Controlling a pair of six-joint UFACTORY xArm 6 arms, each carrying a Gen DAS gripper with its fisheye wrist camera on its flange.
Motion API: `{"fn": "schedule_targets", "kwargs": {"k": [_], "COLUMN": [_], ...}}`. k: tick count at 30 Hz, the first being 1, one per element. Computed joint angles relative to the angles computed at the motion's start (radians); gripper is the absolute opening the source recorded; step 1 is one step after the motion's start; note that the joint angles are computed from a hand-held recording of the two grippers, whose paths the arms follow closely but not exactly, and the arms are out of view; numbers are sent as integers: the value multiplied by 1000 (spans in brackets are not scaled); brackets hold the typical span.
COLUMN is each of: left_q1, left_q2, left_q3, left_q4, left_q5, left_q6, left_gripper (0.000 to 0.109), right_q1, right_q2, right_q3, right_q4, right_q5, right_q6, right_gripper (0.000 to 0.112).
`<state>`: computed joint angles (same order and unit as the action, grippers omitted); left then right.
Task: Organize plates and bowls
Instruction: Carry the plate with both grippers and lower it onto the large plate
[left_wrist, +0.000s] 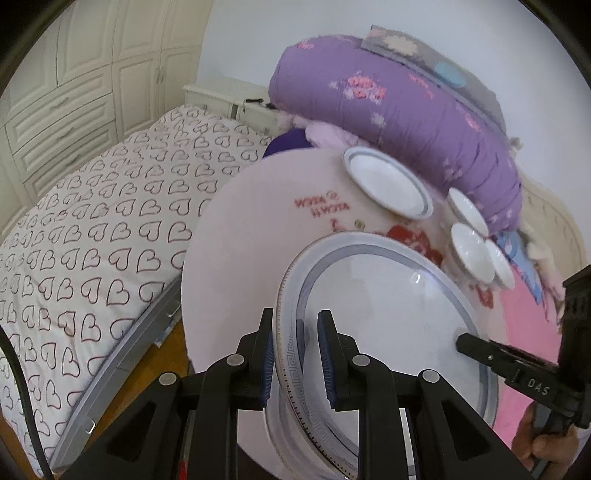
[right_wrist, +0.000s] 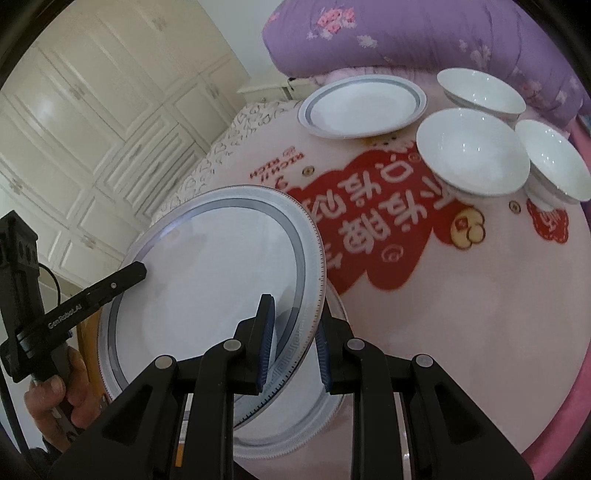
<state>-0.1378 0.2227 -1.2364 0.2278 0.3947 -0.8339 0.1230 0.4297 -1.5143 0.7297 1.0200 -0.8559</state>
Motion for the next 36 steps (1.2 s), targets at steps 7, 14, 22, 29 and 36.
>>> {"fn": "schedule_targets", "kwargs": {"k": [7,14,22,29,36], "left_q1": [-31,-38,-42,-40,-42], "left_q2": [38,67,86,107,122], "left_q3": [-29,-40,-28,-29,-35], "left_q4": [7,61,85,71,61], "left_q5": [50,57,50,42,32], "left_q6": [0,-33,-48,-30,-9], "left_gripper": [18,19,22,24,24], "right_q1": [-8,-7,2,9,20], "right_q2": [-11,-10,-15,-20,-37], "right_q3": [45,73,82,87,98], "right_q4": [-23,-48,-60,-79,-131], "right_q5": [-4,-10,-24,-30,-67], "right_q6": [-11,-15,-23,-26,-10], "right_gripper": [21,21,21,21,21]}}
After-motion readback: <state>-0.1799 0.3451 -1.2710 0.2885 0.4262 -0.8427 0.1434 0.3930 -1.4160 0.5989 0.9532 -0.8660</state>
